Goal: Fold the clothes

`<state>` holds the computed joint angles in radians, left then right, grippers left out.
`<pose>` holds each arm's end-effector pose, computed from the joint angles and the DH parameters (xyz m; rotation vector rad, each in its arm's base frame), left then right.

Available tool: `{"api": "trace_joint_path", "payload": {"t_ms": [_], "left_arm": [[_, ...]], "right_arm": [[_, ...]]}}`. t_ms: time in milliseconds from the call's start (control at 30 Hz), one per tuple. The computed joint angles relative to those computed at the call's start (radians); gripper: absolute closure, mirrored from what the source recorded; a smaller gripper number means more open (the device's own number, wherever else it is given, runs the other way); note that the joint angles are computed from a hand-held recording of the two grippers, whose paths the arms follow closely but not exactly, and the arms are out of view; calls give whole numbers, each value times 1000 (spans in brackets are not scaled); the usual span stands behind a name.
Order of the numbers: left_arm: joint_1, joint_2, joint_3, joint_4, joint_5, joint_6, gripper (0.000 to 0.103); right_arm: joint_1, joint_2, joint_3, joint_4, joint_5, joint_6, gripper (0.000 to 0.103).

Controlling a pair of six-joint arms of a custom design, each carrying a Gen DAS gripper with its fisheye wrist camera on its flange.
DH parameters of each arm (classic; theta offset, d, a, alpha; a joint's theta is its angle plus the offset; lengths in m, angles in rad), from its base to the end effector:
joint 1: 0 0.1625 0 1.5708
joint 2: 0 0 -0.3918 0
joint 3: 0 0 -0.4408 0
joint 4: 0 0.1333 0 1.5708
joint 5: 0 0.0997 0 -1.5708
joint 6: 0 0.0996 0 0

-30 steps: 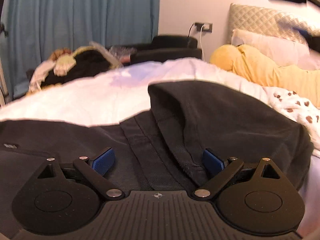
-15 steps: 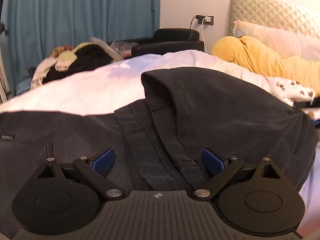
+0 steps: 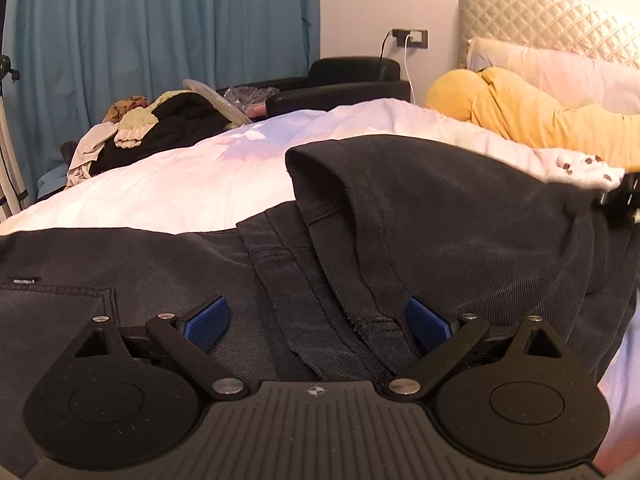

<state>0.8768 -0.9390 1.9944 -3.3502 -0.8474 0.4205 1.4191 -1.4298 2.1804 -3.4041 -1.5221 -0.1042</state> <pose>-0.2132 -0.5677 0.1052 0.9538 2.1652 -0.9994 0.0592 -0.5270 0.2912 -0.0238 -2.6172 1.5688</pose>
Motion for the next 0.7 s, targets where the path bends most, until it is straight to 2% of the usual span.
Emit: {"api": "trace_joint_path", "payload": {"t_ms": [133, 233, 300, 333, 400, 533, 633, 700], "left_arm": [[-27, -69, 50, -17, 35, 44, 6], [-41, -193, 118, -24, 38, 60, 6], [-50, -279, 157, -41, 48, 70, 6], [-53, -317, 173, -58, 57, 73, 6], [-59, -406, 204, -88, 91, 55, 6], [-47, -553, 240, -179, 148, -22, 6], [-7, -619, 236, -264, 173, -51, 6], [30, -643, 226, -344, 189, -13, 6]], "right_arm": [[133, 24, -31, -83, -56, -34, 78], [275, 70, -103, -63, -168, -114, 79], [358, 126, -166, -56, -232, -142, 79], [403, 168, -198, -71, -259, -183, 79], [470, 224, -243, -89, -266, -260, 79], [587, 394, -359, -92, -288, -342, 80], [647, 548, -476, -55, -285, -366, 82], [678, 663, -563, -36, -288, -407, 82]]}}
